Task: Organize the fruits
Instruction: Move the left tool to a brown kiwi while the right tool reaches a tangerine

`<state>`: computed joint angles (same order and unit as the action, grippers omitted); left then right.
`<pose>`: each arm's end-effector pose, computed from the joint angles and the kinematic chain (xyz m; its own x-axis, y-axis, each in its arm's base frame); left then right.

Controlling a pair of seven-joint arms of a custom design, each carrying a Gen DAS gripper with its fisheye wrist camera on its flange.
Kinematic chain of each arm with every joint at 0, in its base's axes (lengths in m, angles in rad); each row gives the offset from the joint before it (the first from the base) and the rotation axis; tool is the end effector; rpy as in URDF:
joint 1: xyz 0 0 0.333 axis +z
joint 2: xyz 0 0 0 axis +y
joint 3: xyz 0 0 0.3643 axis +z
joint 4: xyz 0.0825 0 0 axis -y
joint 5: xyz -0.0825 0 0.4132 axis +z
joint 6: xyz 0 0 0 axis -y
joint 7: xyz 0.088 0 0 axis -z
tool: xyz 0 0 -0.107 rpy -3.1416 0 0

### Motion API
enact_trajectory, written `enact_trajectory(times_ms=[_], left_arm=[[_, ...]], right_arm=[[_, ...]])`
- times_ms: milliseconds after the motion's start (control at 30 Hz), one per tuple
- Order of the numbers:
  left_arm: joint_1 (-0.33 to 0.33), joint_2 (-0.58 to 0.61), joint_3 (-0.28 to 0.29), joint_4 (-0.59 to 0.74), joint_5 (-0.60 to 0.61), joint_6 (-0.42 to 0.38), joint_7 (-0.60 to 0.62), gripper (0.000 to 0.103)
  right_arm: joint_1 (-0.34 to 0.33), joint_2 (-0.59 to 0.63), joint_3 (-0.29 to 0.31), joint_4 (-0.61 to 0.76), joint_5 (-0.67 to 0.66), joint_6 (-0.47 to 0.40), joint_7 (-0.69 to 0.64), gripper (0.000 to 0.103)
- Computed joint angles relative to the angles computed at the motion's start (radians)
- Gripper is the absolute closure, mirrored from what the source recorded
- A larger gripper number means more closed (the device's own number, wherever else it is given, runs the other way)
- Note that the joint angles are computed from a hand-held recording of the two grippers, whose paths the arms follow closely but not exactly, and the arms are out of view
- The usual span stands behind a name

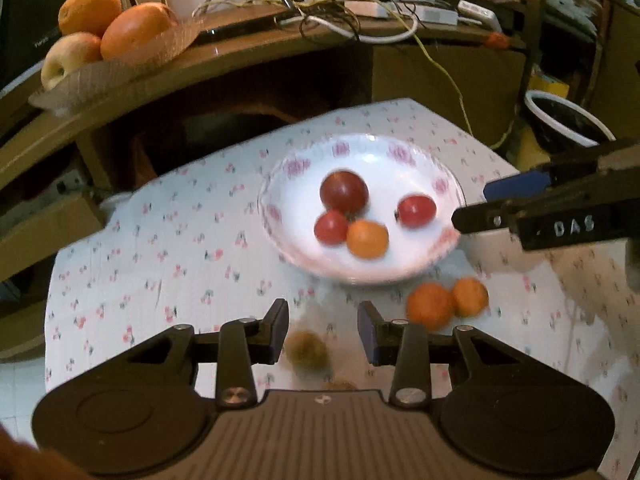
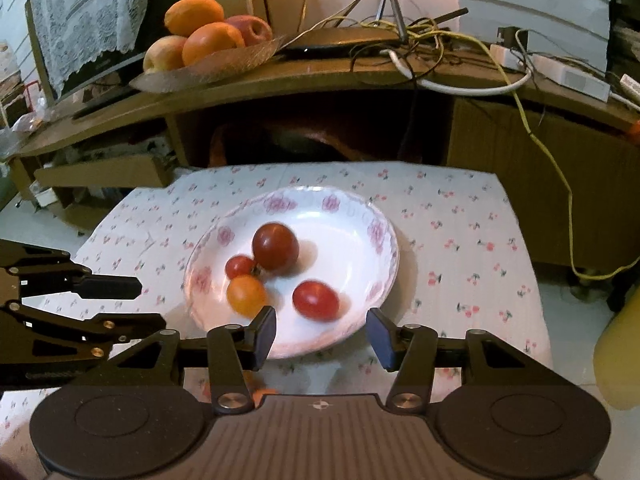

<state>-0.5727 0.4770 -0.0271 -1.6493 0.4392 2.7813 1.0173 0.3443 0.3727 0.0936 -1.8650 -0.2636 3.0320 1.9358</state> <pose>0.6252 -0.4461 0.4364 -0.3837 -0.9233 -0.0146 -0.7041 0.3028 -0.6423 0.6485 0.3164 0.4389 0.3313 -0.9394 -0.0877 -0.6810 -0.1738 -0.7114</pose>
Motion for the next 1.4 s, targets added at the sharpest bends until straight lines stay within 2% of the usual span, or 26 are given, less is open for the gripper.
enact_trajectory(times_ms=[167, 333, 567, 800, 933, 1100, 1200, 1300, 1400], left_arm=[[0.029, -0.045, -0.039, -0.076, -0.043, 0.013, 0.055, 0.059], [0.048, -0.06, -0.07, -0.111, -0.094, 0.012, 0.109, 0.059], [0.029, -0.042, -0.055, -0.097, -0.101, -0.026, 0.11, 0.059], [0.012, -0.023, -0.037, -0.085, -0.07, -0.037, 0.085, 0.059], [0.014, -0.022, -0.037, -0.085, -0.066, -0.026, 0.076, 0.06], [0.011, -0.022, -0.031, -0.09, -0.057, -0.012, 0.064, 0.06], [0.009, -0.022, -0.028, -0.09, -0.053, -0.006, 0.058, 0.063], [0.012, -0.022, -0.032, -0.091, -0.057, -0.003, 0.063, 0.068], [-0.004, -0.025, -0.016, -0.091, -0.033, -0.006, 0.046, 0.071]], right_arm=[[-0.064, -0.022, 0.084, -0.04, 0.056, -0.003, -0.091, 0.049], [-0.092, -0.031, 0.125, -0.059, 0.116, -0.017, -0.173, 0.049], [-0.099, -0.039, 0.137, -0.077, 0.159, -0.03, -0.262, 0.047], [-0.174, -0.036, 0.236, -0.083, 0.292, -0.068, -0.454, 0.047], [-0.183, -0.031, 0.258, -0.077, 0.354, -0.081, -0.547, 0.047], [-0.15, -0.009, 0.231, -0.05, 0.386, -0.117, -0.586, 0.05], [-0.1, 0.002, 0.174, -0.034, 0.356, -0.136, -0.545, 0.052], [-0.094, 0.008, 0.165, -0.029, 0.349, -0.125, -0.531, 0.055], [-0.086, 0.013, 0.157, -0.022, 0.337, -0.125, -0.517, 0.068]])
